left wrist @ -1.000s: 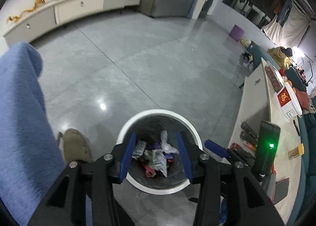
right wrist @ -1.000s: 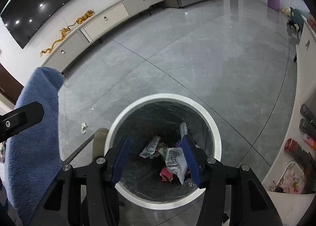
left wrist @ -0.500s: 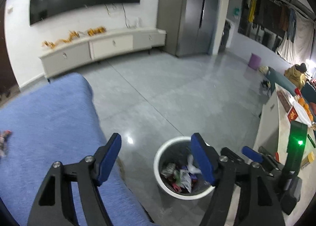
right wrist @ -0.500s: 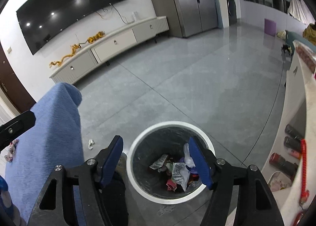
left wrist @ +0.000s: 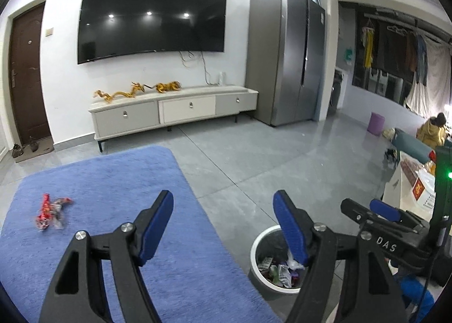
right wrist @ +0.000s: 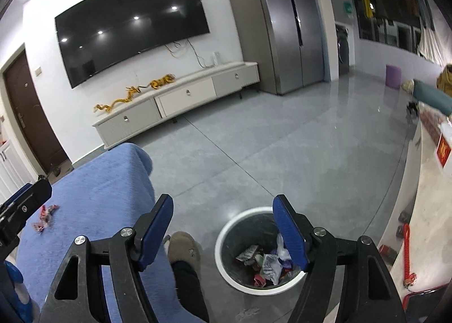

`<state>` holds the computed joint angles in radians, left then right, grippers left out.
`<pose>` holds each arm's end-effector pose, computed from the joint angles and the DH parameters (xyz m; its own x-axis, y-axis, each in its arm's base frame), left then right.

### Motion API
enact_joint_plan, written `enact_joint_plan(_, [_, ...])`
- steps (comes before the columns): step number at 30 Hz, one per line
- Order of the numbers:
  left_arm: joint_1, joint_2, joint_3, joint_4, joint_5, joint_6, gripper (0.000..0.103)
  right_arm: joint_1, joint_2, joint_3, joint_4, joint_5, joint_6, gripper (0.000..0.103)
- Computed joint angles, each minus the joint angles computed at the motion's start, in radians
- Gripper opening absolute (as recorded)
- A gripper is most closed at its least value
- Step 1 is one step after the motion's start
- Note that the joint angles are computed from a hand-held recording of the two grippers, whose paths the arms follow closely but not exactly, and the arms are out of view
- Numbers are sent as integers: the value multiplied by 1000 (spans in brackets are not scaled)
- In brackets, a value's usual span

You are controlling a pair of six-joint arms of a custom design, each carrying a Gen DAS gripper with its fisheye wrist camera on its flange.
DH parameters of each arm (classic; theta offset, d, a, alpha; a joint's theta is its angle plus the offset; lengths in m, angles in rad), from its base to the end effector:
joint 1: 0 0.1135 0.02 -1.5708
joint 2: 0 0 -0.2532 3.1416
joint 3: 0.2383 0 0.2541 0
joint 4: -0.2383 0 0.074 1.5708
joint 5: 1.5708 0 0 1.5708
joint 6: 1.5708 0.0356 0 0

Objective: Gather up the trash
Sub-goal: 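Move both open tools back to the red wrappers on the rug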

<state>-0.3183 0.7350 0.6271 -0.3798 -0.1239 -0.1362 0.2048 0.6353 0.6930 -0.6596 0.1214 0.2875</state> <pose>0.1730 -0.0524 0.2651 -0.4690 0.0127 -0.8831 0.1445 0.9875 -0.0626 0.1471 0.0262 0.2760 -0.5611 0.1709 -0.8099 0.0573 0.9841 0.1680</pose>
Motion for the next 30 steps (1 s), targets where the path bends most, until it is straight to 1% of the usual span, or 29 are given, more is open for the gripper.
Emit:
enact_joint_plan(2, [49, -61, -8, -32, 29, 12, 72, 85, 4, 26, -12, 69, 24, 72])
enact_joint_plan(4, [114, -115, -13, -64, 76, 26, 72, 141, 9, 43, -20, 115, 36, 72])
enact_joint_plan(7, [199, -171, -18, -91, 139, 47, 72, 254, 31, 72, -34, 210, 68, 72])
enact_joint_plan(8, [207, -183, -20, -95, 141, 47, 72, 290, 36, 78, -38, 241, 80, 72])
enact_joint_plan(13, [384, -248, -25, -135, 291, 85, 72, 418, 74, 117, -59, 352, 117, 72])
enact_joint_plan(18, [622, -258, -34, -142, 498, 143, 72, 519, 131, 153, -58, 426, 134, 72])
enact_joint_plan(23, [831, -183, -43, -108, 661, 212, 72, 614, 243, 198, -12, 463, 152, 72])
enact_joint_plan(25, [928, -106, -43, -77, 728, 261, 72, 631, 297, 217, 19, 455, 150, 72])
enact_joint_plan(28, [1034, 27, -40, -6, 775, 323, 72, 640, 400, 254, 81, 418, 133, 72])
enact_joint_plan(30, [1098, 154, -17, 50, 793, 361, 71, 643, 482, 284, 128, 386, 115, 72])
